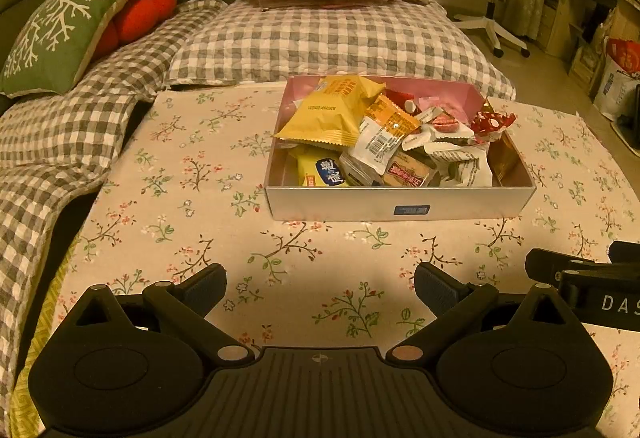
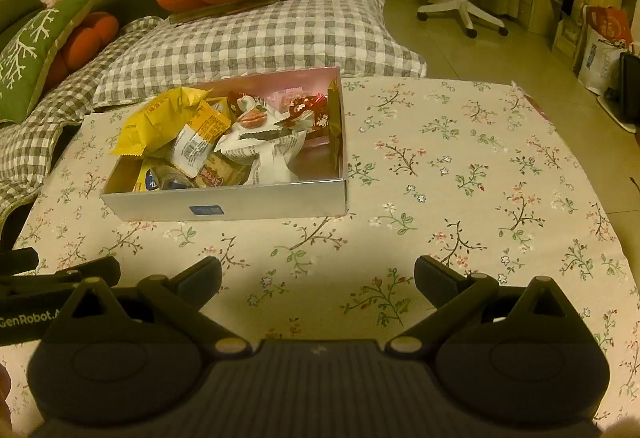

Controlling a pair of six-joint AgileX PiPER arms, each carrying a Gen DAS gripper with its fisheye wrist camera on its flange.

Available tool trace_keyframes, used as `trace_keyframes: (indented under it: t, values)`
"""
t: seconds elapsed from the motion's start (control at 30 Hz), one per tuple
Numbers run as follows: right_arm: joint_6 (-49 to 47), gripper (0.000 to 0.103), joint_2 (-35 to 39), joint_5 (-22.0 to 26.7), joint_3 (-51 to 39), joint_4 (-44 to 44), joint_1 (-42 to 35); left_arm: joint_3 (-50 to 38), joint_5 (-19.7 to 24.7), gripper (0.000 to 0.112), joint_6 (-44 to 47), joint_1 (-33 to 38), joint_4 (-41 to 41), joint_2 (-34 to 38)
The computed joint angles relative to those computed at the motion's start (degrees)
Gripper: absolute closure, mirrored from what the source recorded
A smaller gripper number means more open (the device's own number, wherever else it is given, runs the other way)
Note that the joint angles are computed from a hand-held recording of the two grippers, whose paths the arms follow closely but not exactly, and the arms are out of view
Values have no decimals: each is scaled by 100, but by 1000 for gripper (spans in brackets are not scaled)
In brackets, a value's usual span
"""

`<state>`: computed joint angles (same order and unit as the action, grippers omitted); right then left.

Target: Organize snacks

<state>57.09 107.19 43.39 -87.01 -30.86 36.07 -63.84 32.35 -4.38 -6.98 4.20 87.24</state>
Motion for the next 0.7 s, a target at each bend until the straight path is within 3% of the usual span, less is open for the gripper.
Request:
trace_keyframes:
  t: [0.7]
  values:
    - [-18,0,22,3,-13,18,2,-75,207,11,252,37,-229,115]
